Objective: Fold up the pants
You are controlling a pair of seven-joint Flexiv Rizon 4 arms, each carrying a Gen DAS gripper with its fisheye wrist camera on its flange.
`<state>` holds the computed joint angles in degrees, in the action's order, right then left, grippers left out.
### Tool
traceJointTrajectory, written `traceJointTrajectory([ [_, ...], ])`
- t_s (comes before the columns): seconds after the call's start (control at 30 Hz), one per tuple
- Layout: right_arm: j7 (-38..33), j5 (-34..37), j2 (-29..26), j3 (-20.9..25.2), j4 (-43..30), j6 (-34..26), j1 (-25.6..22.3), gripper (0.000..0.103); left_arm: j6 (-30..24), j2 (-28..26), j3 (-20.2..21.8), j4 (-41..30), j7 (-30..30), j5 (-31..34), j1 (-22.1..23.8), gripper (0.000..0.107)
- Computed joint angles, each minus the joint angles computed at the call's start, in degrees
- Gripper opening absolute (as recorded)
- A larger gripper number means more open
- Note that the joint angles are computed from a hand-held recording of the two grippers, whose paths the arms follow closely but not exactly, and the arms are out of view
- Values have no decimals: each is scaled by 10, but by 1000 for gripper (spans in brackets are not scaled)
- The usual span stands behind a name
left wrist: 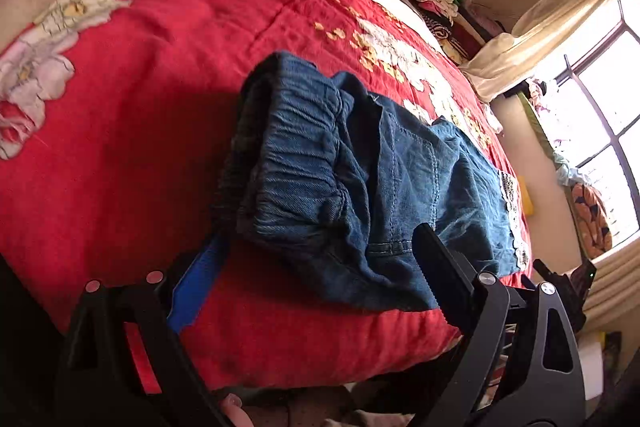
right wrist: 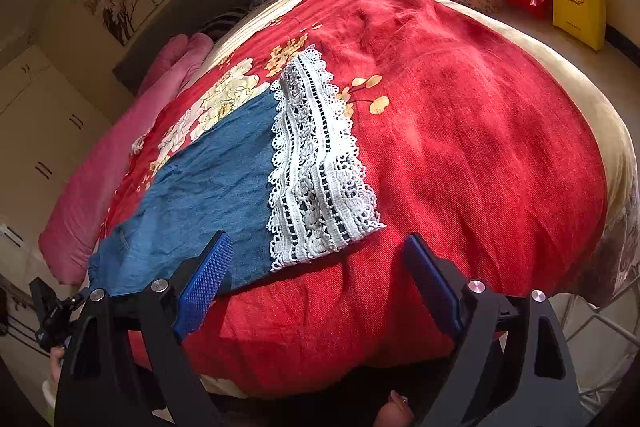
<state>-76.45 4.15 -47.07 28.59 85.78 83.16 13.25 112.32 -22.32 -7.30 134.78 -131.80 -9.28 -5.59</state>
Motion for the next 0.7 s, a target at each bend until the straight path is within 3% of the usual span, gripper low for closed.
traceJointTrajectory([
  [0.1, 0, 0, -6, -1, -9, -7, 2, 87, 18, -31, -63, -17, -40, 42, 66, 85],
  [0.17, -4, 4, -15, 8, -19, -10, -3, 87, 29, -48, -64, -34, -45, 51, 67, 80],
  [0.23, 1, 8, -21, 5, -29, -18, 1, 86, 29, -54, -37, -47, -44, 32, 39, 48],
  [0.27, 1, 10, -24, 7, -34, -22, 1, 85, 31, -57, -33, -49, -46, 25, 36, 39],
  [0.3, 5, 12, -25, 3, -37, -23, 4, 78, 38, -63, -41, -51, -54, 32, 50, 24],
  [0.33, 10, 11, -23, -7, -39, -26, 11, 69, 48, -68, -56, -50, -64, 46, 70, 21],
  [0.43, 23, 8, -21, -28, -49, -40, 24, 52, 60, -66, -78, -44, -83, 81, 105, 17],
  [0.7, 32, 4, -15, -47, -47, -23, 42, 47, 85, -52, -95, -30, -117, 150, 153, 16],
])
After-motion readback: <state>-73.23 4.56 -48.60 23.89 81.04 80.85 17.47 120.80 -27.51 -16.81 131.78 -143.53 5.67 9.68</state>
